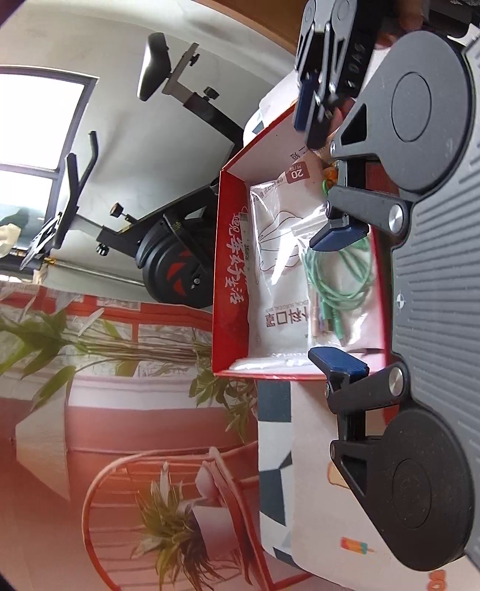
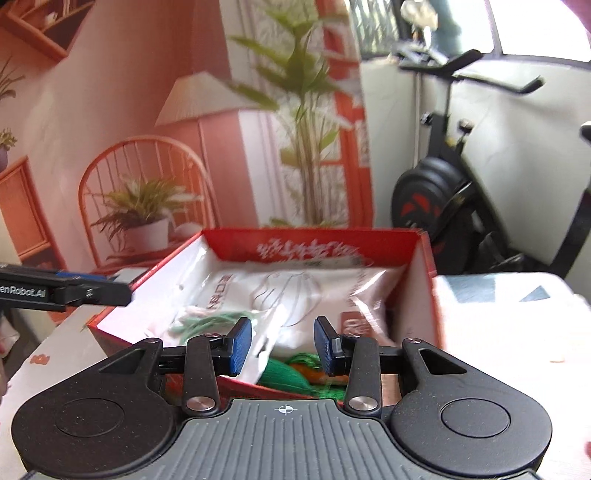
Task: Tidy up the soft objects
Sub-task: 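Open both tools to release the cable bag into the box, then move both tools down to the pink knit towel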
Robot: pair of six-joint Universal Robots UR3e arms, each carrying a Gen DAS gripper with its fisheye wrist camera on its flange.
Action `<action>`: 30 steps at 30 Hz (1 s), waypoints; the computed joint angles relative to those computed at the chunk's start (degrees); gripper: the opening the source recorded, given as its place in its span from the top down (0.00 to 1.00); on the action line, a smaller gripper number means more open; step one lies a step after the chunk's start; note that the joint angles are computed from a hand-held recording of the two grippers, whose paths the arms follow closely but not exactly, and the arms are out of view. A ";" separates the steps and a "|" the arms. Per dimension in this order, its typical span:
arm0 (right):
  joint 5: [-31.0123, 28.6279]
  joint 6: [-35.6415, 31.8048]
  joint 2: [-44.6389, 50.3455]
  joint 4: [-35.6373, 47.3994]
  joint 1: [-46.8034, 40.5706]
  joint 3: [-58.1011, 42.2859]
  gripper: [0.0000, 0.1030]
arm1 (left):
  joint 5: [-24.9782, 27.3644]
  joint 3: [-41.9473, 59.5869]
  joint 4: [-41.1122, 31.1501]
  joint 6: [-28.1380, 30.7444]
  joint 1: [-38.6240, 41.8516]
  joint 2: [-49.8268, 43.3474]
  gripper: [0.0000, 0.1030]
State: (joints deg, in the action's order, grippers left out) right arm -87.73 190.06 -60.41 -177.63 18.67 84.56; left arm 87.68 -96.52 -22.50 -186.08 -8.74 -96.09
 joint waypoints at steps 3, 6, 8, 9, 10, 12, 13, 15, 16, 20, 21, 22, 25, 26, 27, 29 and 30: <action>-3.57 -0.69 -3.87 -7.28 0.66 8.37 0.66 | 1.91 -6.39 3.99 -1.48 -0.32 4.29 0.42; -5.83 -1.20 -7.29 -13.26 1.00 16.09 0.66 | 3.57 -12.30 7.05 -3.09 -0.70 8.40 0.40; -6.59 -1.13 -9.49 -16.50 0.97 20.92 0.66 | 4.30 -15.65 7.79 -4.18 -0.75 11.07 0.40; -6.90 -1.11 -10.38 -17.84 0.93 23.00 0.66 | 4.66 -17.42 8.35 -4.77 -0.76 12.31 0.40; -7.35 -0.95 -11.31 -19.38 0.90 25.32 0.66 | 5.03 -18.50 8.50 -5.24 -0.85 13.12 0.40; -7.95 -0.40 -12.73 -21.99 0.84 29.28 0.66 | 5.48 -20.80 9.22 -6.12 -0.92 14.40 0.38; -8.09 0.12 -13.32 -22.84 0.64 31.10 0.66 | 5.50 -21.94 9.36 -6.66 -0.86 14.90 0.37; -8.33 1.15 -13.95 -23.16 0.49 33.57 0.66 | 5.41 -23.03 9.28 -7.47 -0.71 14.76 0.37; -8.52 1.59 -13.95 -23.23 0.36 34.56 0.66 | 5.44 -23.58 9.29 -7.75 -0.74 14.51 0.37; -9.58 3.22 -12.32 -23.22 0.55 36.99 0.66 | 6.16 -25.62 10.37 -7.98 -1.00 12.83 0.37; -9.75 3.54 -11.75 -23.15 0.66 37.29 0.66 | 6.18 -26.16 10.52 -8.04 -0.94 12.59 0.37; -9.77 3.88 -11.15 -23.03 0.64 37.60 0.66 | 6.27 -26.27 10.53 -8.21 -0.93 11.83 0.37; -10.54 4.82 -8.46 -23.24 1.40 37.46 0.66 | 6.50 -27.03 10.81 -8.96 -0.61 10.18 0.37; -10.89 5.04 -7.45 -23.43 1.57 37.27 0.66 | 6.51 -27.48 11.06 -9.39 -0.42 9.83 0.37; -11.24 5.28 -6.49 -23.46 1.72 36.97 0.66 | 6.75 -27.54 11.45 -10.05 -0.55 9.00 0.37; -12.80 6.32 -4.50 -23.23 2.34 35.93 0.66 | 7.15 -27.61 12.35 -11.11 -0.68 7.37 0.37; -13.50 6.93 -3.58 -23.12 2.62 35.35 0.64 | 7.02 -27.57 12.74 -11.44 -0.65 6.57 0.37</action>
